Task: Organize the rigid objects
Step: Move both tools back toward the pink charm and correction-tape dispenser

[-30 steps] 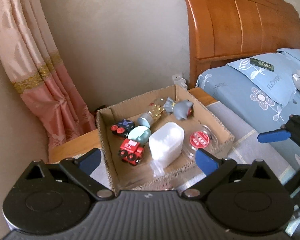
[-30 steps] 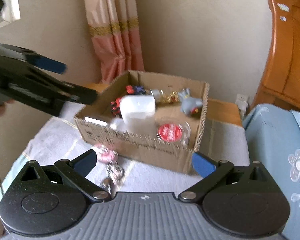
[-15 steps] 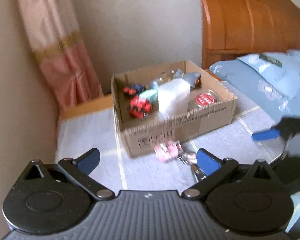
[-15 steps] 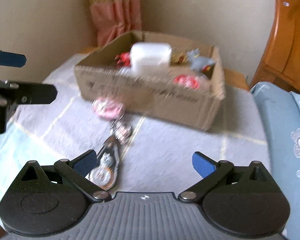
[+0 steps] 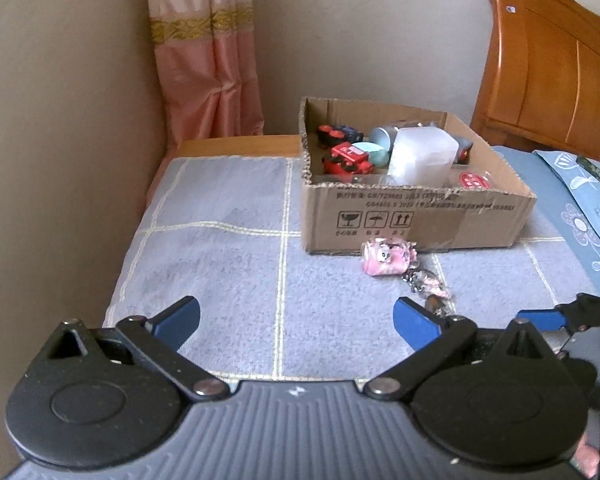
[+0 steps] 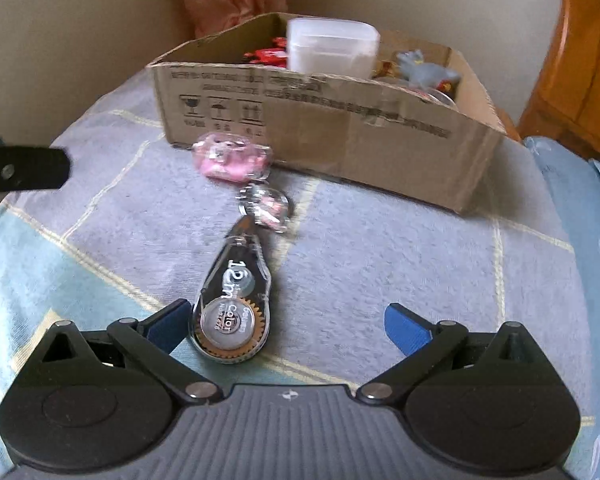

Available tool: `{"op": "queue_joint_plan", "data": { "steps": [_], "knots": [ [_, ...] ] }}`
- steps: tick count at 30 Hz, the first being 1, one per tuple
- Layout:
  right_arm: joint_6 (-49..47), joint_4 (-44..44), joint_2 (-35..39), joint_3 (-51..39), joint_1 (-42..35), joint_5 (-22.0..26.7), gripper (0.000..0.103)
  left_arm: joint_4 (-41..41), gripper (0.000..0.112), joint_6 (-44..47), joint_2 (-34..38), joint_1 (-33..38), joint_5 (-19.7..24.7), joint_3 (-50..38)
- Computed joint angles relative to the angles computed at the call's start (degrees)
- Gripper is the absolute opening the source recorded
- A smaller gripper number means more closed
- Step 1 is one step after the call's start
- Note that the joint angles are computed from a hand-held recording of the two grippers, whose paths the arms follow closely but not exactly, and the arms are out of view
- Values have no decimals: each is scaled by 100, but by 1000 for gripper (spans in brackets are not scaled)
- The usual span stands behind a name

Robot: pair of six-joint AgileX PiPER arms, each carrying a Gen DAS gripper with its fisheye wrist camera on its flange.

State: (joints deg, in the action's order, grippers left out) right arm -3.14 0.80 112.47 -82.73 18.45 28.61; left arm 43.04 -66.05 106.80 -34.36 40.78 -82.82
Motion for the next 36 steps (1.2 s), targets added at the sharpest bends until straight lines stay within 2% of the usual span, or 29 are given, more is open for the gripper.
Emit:
{"op": "queue_joint_plan", "data": {
  "steps": [7, 12, 14, 18, 21, 27, 36],
  "knots": [
    [124, -62, -189, 257, -439, -78, 103, -25, 102, 43, 62, -25, -51, -35],
    [743, -459, -138, 244, -660, -151, 103, -61, 102, 116, 132, -35, -88, -81],
    [933, -565, -146, 233, -633, -101, 103, -72, 102, 124, 140, -35, -87, -81],
    [473, -251, -206, 382, -401, -283, 103, -108, 102, 107, 132, -11, -103, -77],
    [510, -297, -107, 321, -176, -443, 103, -127, 102, 124, 134, -5, -97, -82],
    [1275, -868, 202, -12, 10, -642, 103, -144, 102, 109, 116, 15, -180, -25],
    [1337, -948, 238, 128, -317, -1008, 103, -478, 102, 477, 365, 74, -162, -351]
  ]
}}
